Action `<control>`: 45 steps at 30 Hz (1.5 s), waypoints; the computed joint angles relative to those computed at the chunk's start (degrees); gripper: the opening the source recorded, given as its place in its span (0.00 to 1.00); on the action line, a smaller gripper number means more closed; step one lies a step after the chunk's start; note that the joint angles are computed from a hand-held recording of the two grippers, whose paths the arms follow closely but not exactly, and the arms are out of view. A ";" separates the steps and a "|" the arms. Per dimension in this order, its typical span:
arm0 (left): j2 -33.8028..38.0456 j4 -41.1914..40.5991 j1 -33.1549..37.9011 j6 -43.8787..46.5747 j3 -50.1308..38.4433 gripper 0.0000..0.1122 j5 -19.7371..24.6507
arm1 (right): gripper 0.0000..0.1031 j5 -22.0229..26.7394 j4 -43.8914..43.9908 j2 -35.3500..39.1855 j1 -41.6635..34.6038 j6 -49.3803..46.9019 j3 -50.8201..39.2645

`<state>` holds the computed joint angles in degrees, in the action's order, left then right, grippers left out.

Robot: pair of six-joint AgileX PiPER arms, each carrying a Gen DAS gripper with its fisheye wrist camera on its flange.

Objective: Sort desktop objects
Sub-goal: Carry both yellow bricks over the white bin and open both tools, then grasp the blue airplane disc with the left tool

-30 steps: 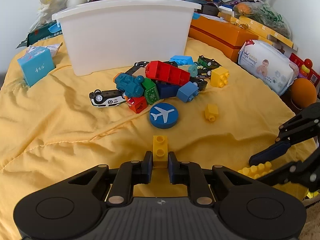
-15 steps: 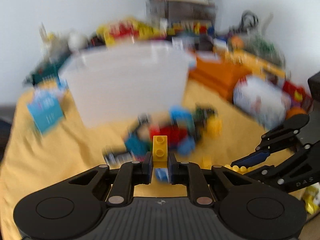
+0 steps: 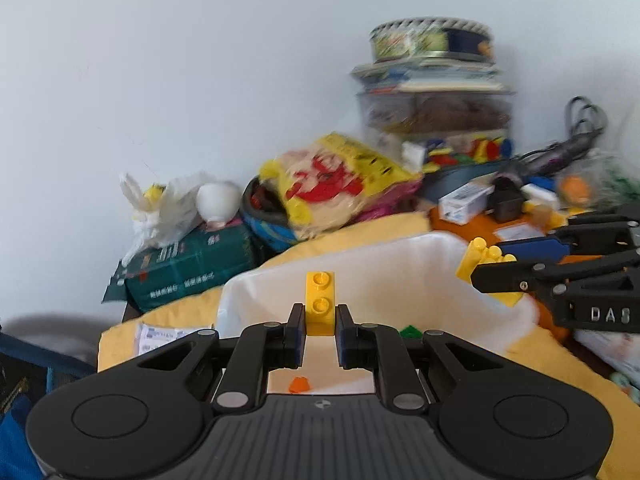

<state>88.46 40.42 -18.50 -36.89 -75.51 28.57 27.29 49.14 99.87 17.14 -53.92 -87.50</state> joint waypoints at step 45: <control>-12.36 4.21 -19.09 -30.64 31.79 0.47 5.45 | 0.49 0.54 -6.82 -11.46 -2.43 3.18 30.93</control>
